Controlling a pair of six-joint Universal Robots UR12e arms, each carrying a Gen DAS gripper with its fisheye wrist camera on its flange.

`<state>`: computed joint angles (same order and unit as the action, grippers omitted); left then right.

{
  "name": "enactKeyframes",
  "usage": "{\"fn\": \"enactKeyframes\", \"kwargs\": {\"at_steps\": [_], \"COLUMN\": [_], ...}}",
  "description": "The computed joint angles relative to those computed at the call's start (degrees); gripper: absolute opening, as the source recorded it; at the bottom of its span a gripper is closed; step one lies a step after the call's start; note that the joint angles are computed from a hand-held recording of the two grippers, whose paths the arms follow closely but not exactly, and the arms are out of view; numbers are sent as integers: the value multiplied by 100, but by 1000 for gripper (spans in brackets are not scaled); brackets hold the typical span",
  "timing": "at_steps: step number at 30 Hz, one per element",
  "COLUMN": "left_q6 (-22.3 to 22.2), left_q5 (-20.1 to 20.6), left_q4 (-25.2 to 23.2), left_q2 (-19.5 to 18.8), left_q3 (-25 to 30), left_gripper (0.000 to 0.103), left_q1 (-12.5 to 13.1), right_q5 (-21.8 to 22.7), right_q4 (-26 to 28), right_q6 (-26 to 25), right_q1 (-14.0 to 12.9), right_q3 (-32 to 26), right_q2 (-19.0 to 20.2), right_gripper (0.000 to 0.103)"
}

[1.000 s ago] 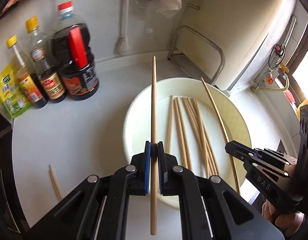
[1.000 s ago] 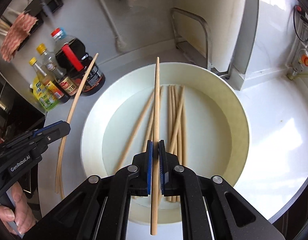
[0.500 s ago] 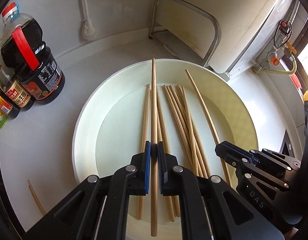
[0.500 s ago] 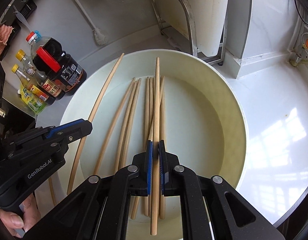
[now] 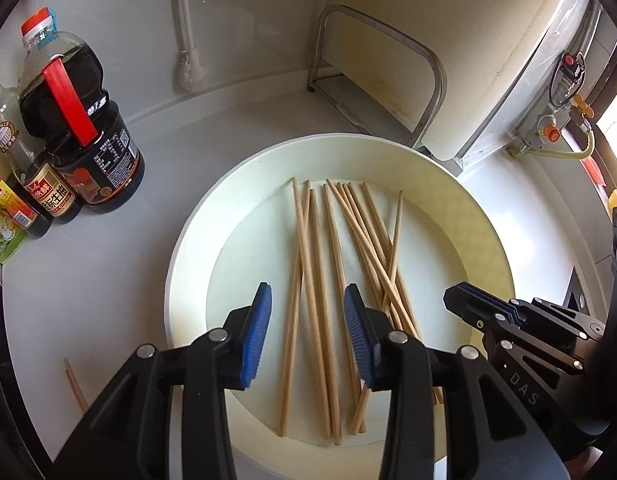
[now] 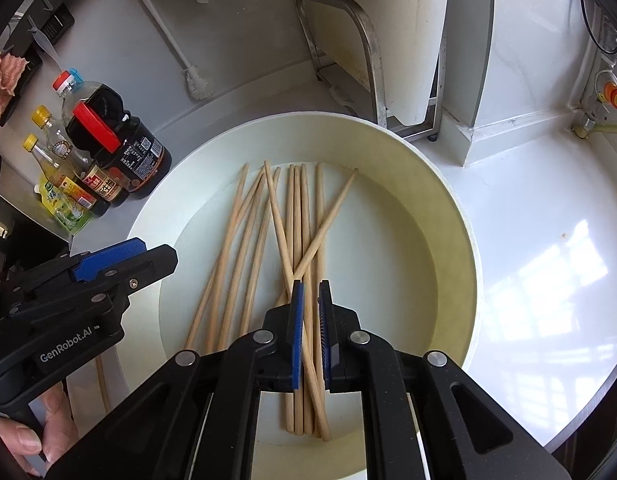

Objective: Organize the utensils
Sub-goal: 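Withdraw both open tools from the basin toward the last two chopsticks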

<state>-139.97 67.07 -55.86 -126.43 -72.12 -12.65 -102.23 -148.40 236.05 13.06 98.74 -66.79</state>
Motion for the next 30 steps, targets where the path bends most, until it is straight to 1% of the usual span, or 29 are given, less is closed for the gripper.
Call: {"fn": "enactKeyframes", "kwargs": {"at_steps": [2, 4, 8, 12, 17, 19, 21, 26, 30], "left_q6": [3, 5, 26, 37, 87, 109, 125, 106, 107], "left_q5": [-47, -100, -178, -224, -263, -265, -264, -257, -191], "left_q4": [33, 81, 168, 258, 286, 299, 339, 414, 476], "left_q2": [37, 82, 174, 253, 340, 378, 415, 488, 527], "left_q3": [-40, -99, -224, -343, -467, -521, -583, -713, -812], "left_gripper": [40, 42, 43, 44, 45, 45, 45, 47, 49], "left_q1": [25, 54, 121, 196, 320, 373, 433, 603, 765], "right_q5": [-61, -120, -228, -317, -389, -411, -418, -425, -360], "right_q4": [11, 7, 20, 48, 72, 50, 47, 73, 108], "right_q6": [9, 16, 44, 116, 173, 226, 250, 214, 105], "right_q1": [32, 63, 132, 212, 329, 388, 439, 593, 705], "right_q3": [-5, -2, -15, -45, -113, -132, -180, -364, -552], "right_q2": [-14, -31, -55, -56, -28, -12, 19, 140, 271], "right_gripper": [11, 11, 11, 15, 16, 21, 24, 24, 28]}}
